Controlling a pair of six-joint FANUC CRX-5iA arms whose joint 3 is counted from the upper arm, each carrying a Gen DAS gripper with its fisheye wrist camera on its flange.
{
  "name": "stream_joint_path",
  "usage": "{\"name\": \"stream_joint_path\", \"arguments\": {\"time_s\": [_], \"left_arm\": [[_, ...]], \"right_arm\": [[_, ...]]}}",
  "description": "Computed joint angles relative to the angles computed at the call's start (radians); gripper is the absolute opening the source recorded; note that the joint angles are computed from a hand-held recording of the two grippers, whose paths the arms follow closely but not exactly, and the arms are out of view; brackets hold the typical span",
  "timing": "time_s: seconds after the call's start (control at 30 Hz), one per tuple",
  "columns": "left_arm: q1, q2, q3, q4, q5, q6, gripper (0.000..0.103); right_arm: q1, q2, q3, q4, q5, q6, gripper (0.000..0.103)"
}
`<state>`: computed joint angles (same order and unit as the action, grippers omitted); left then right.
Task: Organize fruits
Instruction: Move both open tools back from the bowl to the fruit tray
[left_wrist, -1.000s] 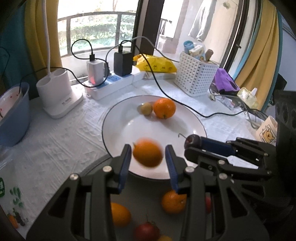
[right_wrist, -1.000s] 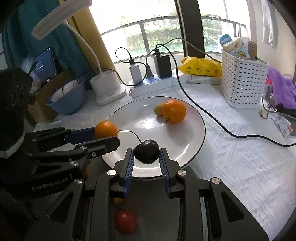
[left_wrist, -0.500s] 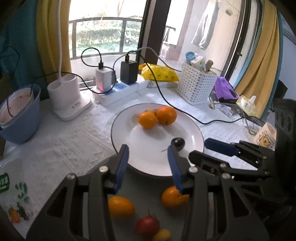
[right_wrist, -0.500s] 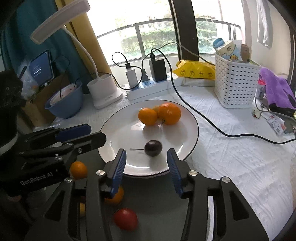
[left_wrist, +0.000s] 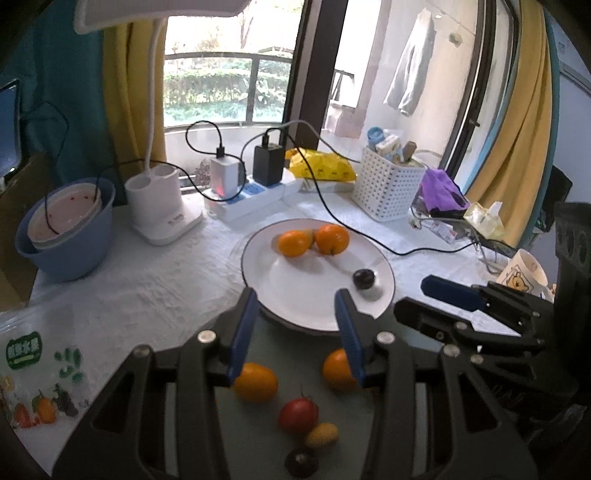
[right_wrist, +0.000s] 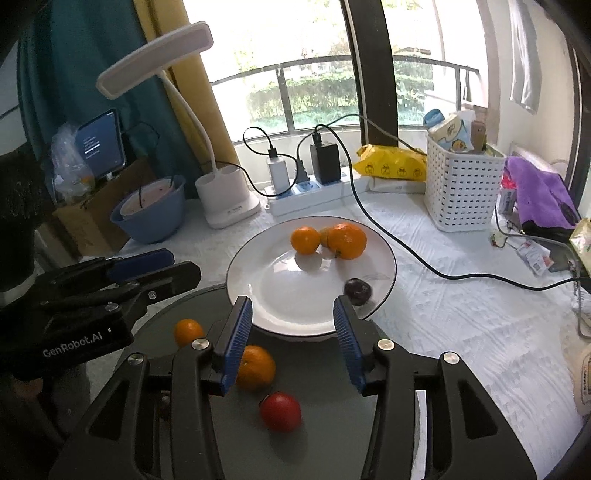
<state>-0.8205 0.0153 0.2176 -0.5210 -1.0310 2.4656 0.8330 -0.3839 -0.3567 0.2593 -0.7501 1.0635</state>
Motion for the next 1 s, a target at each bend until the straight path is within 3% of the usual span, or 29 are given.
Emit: {"name": "stream_joint_path", "arguments": {"time_s": [0.5,1.0], "left_arm": [[-0.107,-0.064,-0.019,-0.129,-0.096,0.122,0.045],[-0.191,-0.093,-0.067,-0.180,-0.146,0.237,0.045]], "right_arm": [[0.109,-0.108,-0.084,0.131,-0.023,-0.132,0.048],[0.197,-0.189,-0.160,0.185,-0.087,-0.196,0.048]]}}
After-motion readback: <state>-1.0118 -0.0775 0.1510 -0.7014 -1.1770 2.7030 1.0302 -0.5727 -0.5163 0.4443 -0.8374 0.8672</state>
